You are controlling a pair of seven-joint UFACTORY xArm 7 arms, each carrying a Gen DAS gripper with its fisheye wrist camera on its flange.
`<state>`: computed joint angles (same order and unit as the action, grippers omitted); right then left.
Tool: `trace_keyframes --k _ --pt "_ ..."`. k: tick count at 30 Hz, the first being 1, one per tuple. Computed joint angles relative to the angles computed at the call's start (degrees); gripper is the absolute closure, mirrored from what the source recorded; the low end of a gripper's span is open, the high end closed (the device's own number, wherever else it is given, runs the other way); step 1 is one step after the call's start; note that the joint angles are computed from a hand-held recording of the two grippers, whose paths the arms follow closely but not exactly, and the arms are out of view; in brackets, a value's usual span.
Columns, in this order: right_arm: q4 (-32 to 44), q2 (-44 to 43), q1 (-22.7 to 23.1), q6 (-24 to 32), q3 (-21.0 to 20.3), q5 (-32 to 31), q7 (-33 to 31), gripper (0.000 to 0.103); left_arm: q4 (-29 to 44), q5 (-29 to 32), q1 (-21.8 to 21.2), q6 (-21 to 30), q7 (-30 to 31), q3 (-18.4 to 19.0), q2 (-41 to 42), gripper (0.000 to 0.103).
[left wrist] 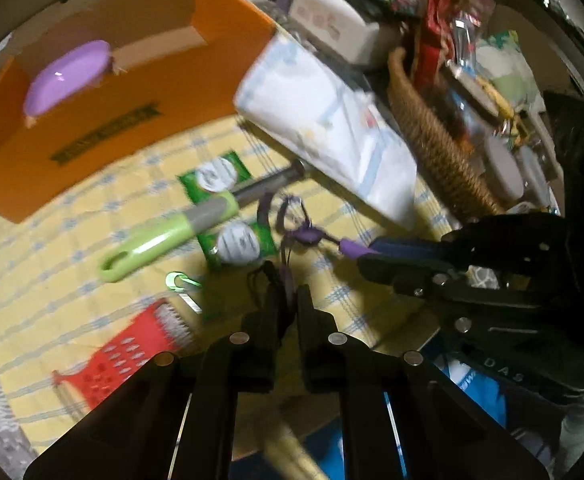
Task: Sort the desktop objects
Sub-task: 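Grasp the purple eyelash curler with black cord using the right gripper, then carry the eyelash curler into the box and drop it on the purple plate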
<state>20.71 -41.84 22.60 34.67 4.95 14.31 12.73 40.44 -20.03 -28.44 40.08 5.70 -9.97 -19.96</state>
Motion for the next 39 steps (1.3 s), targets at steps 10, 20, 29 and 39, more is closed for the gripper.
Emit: trace_keyframes --k 10,20,29,39 --pt "11.58 8.13 0.94 -0.56 6.0 -4.11 4.93 0.095 0.93 -3.61 4.4 1.52 5.41 5.29 -2.57 0.095" --pt "26.87 18.01 -0.09 1.8 7.23 -8.93 6.25 0.095 7.24 -4.78 9.44 5.64 9.06 8.84 -4.12 0.095" --pt "43.71 33.19 -1.67 2.54 6.29 -11.06 3.93 0.095 19.95 -4.21 14.4 6.38 10.77 9.38 6.54 0.095" --pt "63.45 52.78 -2.75 3.25 4.08 -15.59 3.43 0.095 41.17 -0.71 19.85 6.28 7.9 6.5 28.21 0.093"
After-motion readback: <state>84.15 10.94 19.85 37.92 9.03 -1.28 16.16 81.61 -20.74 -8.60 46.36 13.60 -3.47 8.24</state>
